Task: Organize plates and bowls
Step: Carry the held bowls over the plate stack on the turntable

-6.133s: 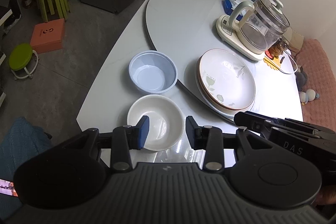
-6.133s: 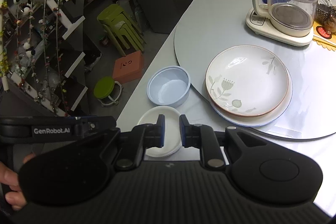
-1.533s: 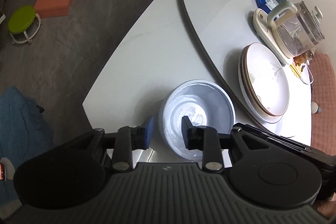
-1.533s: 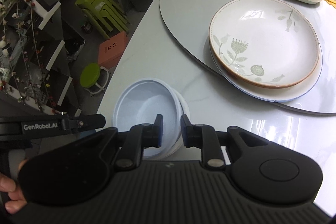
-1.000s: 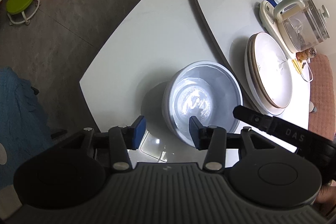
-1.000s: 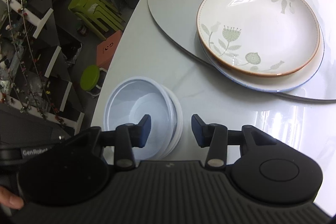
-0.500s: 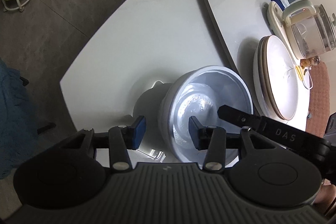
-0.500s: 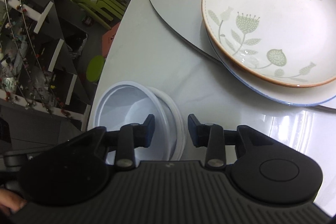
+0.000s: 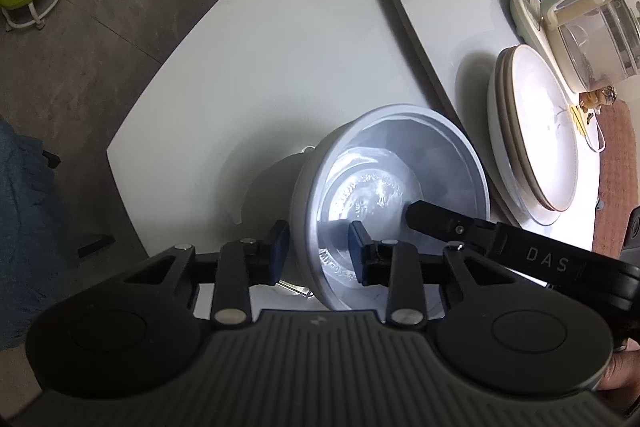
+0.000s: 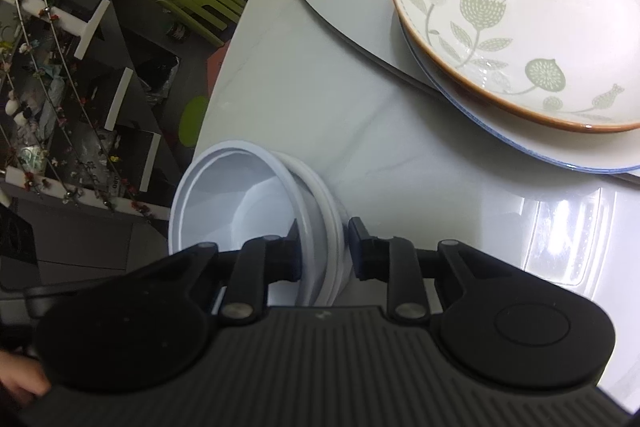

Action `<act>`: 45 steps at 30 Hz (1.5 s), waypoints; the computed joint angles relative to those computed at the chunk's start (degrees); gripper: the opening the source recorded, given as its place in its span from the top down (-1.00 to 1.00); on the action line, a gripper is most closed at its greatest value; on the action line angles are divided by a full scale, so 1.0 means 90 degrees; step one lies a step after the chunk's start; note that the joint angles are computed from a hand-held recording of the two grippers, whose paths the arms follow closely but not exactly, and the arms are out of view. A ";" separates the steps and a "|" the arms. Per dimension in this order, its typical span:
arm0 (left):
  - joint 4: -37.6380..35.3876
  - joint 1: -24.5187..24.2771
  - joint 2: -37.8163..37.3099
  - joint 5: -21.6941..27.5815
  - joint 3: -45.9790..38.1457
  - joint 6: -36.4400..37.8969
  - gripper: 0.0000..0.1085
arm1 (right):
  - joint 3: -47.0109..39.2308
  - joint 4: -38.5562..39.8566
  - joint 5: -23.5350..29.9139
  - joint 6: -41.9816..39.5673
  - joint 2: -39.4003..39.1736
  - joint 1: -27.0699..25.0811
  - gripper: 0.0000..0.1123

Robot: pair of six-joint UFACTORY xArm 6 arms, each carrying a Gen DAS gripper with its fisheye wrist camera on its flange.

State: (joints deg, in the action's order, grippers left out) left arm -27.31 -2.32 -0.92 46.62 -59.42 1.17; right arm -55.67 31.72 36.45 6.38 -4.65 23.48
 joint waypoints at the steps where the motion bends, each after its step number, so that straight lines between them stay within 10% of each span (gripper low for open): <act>1: 0.0045 -0.0013 -0.0047 0.0023 -0.0007 -0.0037 0.31 | 0.0026 -0.0031 0.0044 0.0008 -0.0086 -0.0015 0.54; 24: -0.0031 -0.0093 -0.1769 0.0700 0.0427 -0.0349 0.31 | 0.0490 -0.0905 0.0281 0.0752 -0.1769 0.0002 0.53; 45: -0.0631 -0.0833 -0.0499 0.0672 -0.1238 0.0160 0.31 | 0.0417 -0.0836 -0.0196 0.1301 -0.1948 -0.1001 0.52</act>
